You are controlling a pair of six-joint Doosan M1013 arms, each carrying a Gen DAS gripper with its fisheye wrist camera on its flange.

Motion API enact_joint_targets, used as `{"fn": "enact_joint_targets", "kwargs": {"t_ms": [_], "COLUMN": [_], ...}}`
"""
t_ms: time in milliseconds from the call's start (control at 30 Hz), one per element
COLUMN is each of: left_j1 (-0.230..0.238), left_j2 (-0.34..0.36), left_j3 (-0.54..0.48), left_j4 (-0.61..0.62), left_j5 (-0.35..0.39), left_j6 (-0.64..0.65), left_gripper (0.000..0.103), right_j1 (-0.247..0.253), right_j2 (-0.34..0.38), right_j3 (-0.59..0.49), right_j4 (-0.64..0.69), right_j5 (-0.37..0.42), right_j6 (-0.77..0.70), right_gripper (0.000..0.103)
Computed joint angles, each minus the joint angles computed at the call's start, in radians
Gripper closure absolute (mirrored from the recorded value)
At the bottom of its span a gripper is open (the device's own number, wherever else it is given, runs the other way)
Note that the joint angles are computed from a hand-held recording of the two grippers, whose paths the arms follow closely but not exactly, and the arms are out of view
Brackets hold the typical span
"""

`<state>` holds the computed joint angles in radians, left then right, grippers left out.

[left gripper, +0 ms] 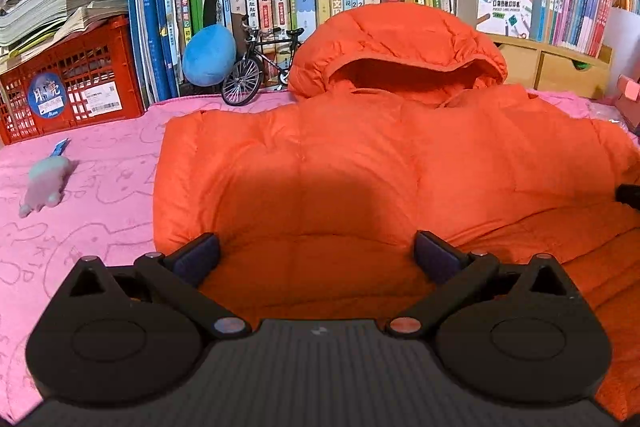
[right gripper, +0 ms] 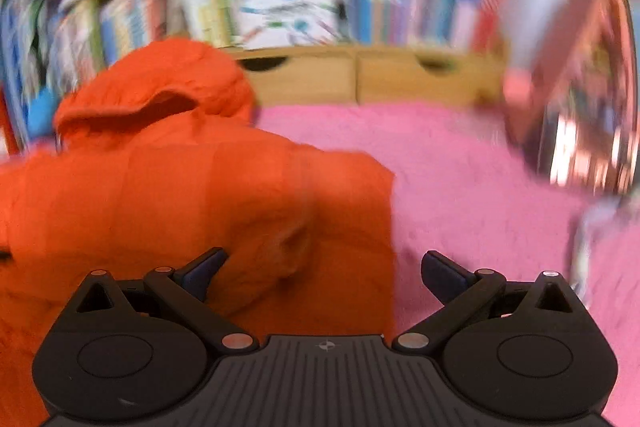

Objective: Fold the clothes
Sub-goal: 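Reach the left tool to the jacket hem and close on it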

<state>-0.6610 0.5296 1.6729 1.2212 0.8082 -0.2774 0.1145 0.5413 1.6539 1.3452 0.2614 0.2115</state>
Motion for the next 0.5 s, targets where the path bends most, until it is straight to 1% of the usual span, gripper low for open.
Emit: {"fn": "enact_joint_targets", "kwargs": {"t_ms": [33, 67, 133, 167, 200, 233, 400, 500], "left_j1": [0.001, -0.001, -0.008, -0.012, -0.016, -0.02, -0.019, 0.005], "left_j2": [-0.008, -0.02, -0.045, -0.053, -0.057, -0.047, 0.057, 0.118], "left_j3": [0.006, 0.017, 0.049, 0.056, 0.051, 0.031, -0.153, -0.258], "left_j4": [0.008, 0.044, 0.194, 0.271, 0.314, 0.334, 0.235, 0.123], "left_j5": [-0.011, -0.023, -0.042, -0.036, -0.021, 0.011, 0.156, 0.166], "left_j6": [-0.024, -0.08, -0.258, -0.327, -0.343, -0.307, 0.152, 0.322], "left_gripper": [0.0, 0.0, 0.0, 0.0, 0.0, 0.0, 0.0, 0.0], "right_j1": [-0.009, -0.007, -0.001, 0.0, 0.001, 0.002, 0.001, -0.007], "right_j2": [0.005, 0.004, 0.002, 0.001, 0.001, 0.0, 0.002, 0.003], "right_j3": [-0.009, -0.01, -0.002, -0.001, 0.0, 0.001, -0.003, -0.002], "right_j4": [-0.045, -0.068, -0.032, -0.034, -0.035, -0.036, -0.028, 0.004], "right_j5": [0.028, 0.023, 0.002, 0.001, -0.001, -0.002, 0.008, 0.029], "right_j6": [0.073, 0.093, 0.041, 0.043, 0.044, 0.045, 0.045, 0.025], "right_gripper": [0.0, 0.0, 0.0, 0.0, 0.0, 0.0, 0.0, 0.0]}}
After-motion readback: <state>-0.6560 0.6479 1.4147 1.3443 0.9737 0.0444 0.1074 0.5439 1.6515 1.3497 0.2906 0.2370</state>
